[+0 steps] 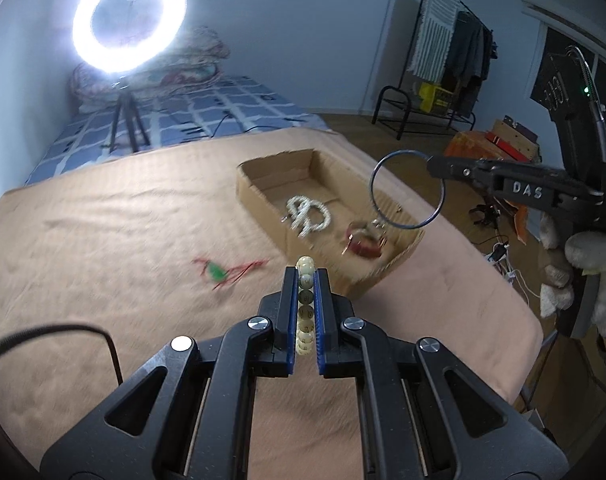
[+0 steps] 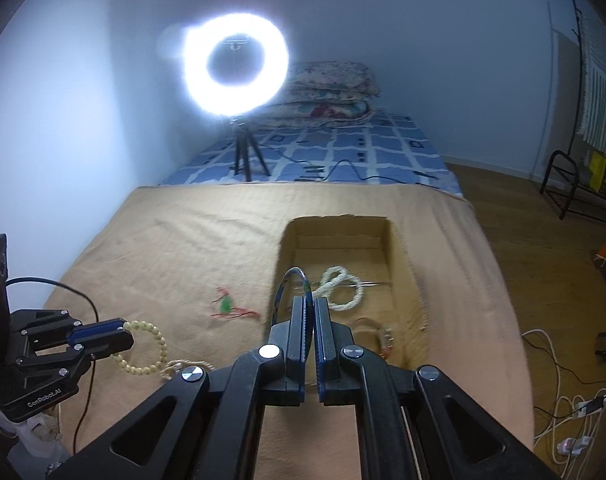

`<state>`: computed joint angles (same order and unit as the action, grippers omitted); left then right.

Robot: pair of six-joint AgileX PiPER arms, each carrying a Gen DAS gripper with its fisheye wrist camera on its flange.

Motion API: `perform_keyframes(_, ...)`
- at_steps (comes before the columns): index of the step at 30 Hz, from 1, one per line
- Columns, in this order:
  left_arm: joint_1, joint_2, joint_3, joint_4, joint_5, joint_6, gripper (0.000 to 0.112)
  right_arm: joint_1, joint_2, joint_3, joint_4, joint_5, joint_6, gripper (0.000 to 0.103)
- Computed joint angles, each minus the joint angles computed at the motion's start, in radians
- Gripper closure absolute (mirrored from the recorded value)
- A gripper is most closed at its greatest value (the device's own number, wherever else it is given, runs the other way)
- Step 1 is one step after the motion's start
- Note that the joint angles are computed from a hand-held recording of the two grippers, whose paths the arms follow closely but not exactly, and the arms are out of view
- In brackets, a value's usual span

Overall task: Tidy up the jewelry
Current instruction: 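Carry the bead bracelet in the left tool over the box while the right tool carries the bangle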

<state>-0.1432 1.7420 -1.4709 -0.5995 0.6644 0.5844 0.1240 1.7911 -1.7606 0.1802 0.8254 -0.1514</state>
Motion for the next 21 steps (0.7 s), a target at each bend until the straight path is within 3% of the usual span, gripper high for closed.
perform_keyframes(21,-0.180,0.377,-0.485,0.168,0.095,-0.247,0.107,-0.109,0.347,-0.400,-0.025,0.117,0.018,0.102)
